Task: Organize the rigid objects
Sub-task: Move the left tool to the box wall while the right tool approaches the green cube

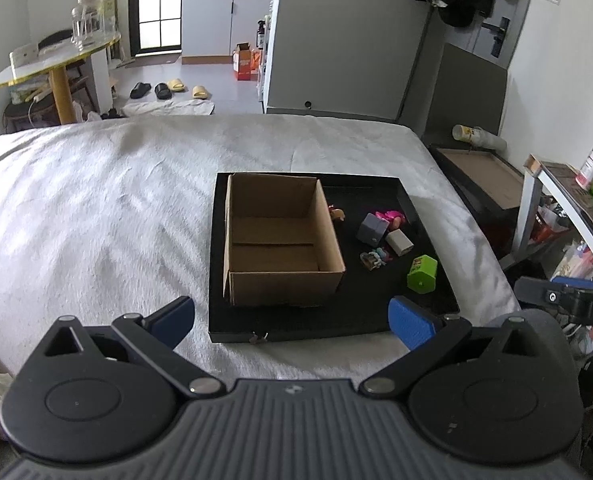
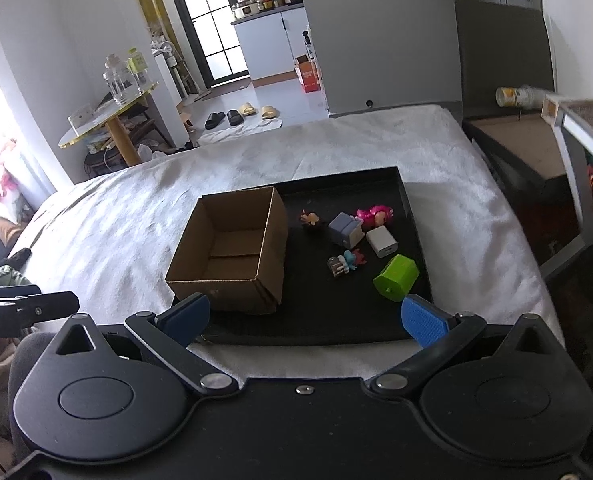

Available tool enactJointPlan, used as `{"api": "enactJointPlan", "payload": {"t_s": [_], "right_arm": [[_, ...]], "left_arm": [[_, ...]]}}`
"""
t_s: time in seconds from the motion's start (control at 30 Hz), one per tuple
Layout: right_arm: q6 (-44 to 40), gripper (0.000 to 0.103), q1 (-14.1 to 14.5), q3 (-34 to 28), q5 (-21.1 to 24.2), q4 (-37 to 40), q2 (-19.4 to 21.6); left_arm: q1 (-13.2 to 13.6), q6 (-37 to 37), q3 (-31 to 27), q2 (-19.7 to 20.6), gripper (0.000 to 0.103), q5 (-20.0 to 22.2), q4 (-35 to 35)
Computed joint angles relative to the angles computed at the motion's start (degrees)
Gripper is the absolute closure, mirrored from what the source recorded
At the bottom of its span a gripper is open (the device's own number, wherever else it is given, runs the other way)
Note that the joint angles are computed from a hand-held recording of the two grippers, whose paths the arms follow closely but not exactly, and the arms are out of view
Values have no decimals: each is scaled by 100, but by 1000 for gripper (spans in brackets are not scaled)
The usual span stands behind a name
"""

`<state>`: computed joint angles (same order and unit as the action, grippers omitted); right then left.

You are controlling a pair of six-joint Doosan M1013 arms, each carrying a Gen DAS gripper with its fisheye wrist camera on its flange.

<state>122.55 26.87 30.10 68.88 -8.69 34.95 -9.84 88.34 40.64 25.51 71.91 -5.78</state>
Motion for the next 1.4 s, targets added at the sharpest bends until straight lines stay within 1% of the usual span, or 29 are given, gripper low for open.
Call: {"api": "enactJointPlan", "payload": {"t_s": [0.27,0.57,0.63,0.8,0.9,0.97,1.03,1.17,1.33,1.4], "right_arm": [[105,0,-95,36,-74,158,70],[264,1,-225,-122,-68,386,238],[344,4,-258,-234,0,433,321],[561,5,-331,-397,145,445,474],[702,9,-386,-454,215,543,542],[733,9,-414,-449,176,586,563],[766,9,-430,-538,258,591,630],[817,9,-491,-544,257,741,676],[1005,17,-606,-409,163,1051,676],[1092,18,-647,-382,146,1140,693]], "left_arm": [[23,-163,-276,240,1,183,170],[95,-464,-623,536,1,384,194],[109,-518,-753,630,1,457,207],[138,-615,-1070,867,1,630,245],[175,-689,-1248,1000,1,777,208],[194,-723,-1381,1096,1,898,220],[216,-764,-1565,1219,2,1067,201],[229,-852,-1967,1468,2,1339,237],[235,-1036,-2549,1813,3,1716,250],[232,-1092,-2814,1968,3,1858,259]]}}
